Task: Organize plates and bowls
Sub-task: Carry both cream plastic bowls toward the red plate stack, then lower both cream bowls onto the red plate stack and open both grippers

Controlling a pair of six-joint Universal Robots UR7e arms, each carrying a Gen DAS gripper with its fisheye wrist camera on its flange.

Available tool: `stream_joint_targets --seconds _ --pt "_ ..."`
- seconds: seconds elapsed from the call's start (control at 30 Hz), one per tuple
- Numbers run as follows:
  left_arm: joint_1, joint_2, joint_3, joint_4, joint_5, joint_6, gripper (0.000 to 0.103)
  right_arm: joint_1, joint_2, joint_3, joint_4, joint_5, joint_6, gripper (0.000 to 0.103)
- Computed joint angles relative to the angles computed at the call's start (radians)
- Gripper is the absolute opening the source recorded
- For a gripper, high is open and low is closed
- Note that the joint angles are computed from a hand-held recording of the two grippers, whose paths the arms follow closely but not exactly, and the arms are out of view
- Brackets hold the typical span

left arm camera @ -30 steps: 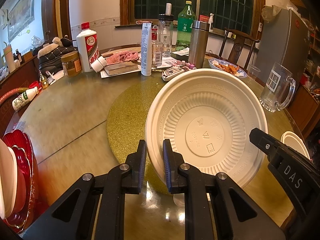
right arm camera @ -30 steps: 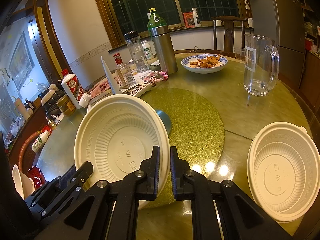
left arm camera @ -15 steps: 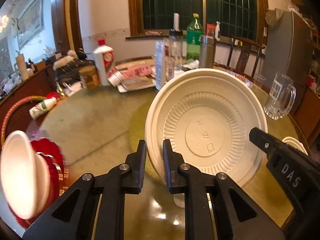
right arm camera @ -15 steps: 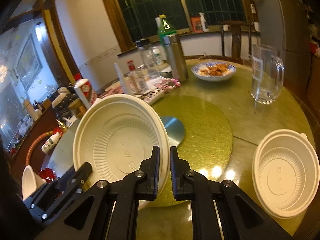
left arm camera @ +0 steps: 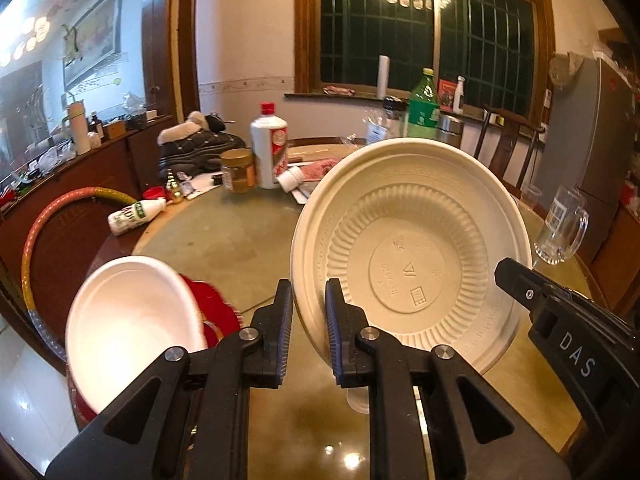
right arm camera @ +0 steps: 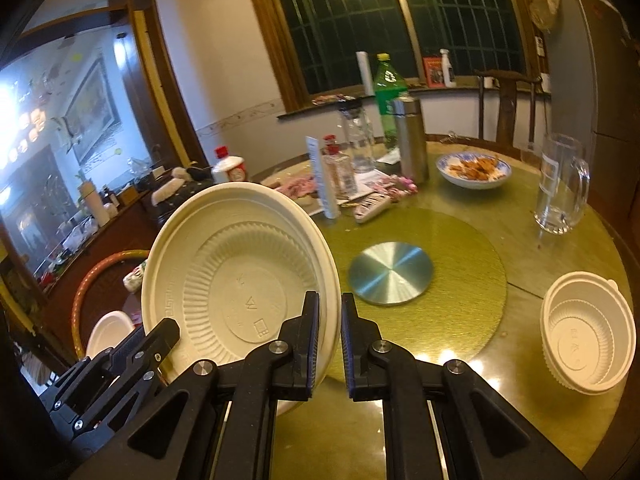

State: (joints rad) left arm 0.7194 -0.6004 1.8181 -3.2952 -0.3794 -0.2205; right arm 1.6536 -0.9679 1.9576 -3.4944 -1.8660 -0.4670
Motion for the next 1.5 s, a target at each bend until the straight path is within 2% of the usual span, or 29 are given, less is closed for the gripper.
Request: stream_joint_targets --seconds 0.47,0.83,1.17,1.3,1.5 --pt "0.011 -0.144 0.166 -0.027 0.053 -0.067 0.014 0.106 0.059 0.008 0.006 -0.029 -0.018 0.01" --pt "0.037 -0.247 0.266 0.057 0.085 -0.199 0.014 0.17 0.131 -0.016 0.039 -0.044 -0.027 0.01" --pt "0.066 -0.332 0.313 0.199 0.078 -0.316 0.015 0.207 0.185 -0.057 0.119 -0.069 -0.026 0.01" --pt "0.086 -0.37 0.315 0.31 0.053 -0.385 0.015 0.211 0.203 -0.079 0.161 -0.079 -0.019 0.01" --pt "0.106 -0.396 0.318 0.378 0.023 -0.424 0.015 0.212 0.22 -0.099 0.201 -0.089 -0.011 0.01"
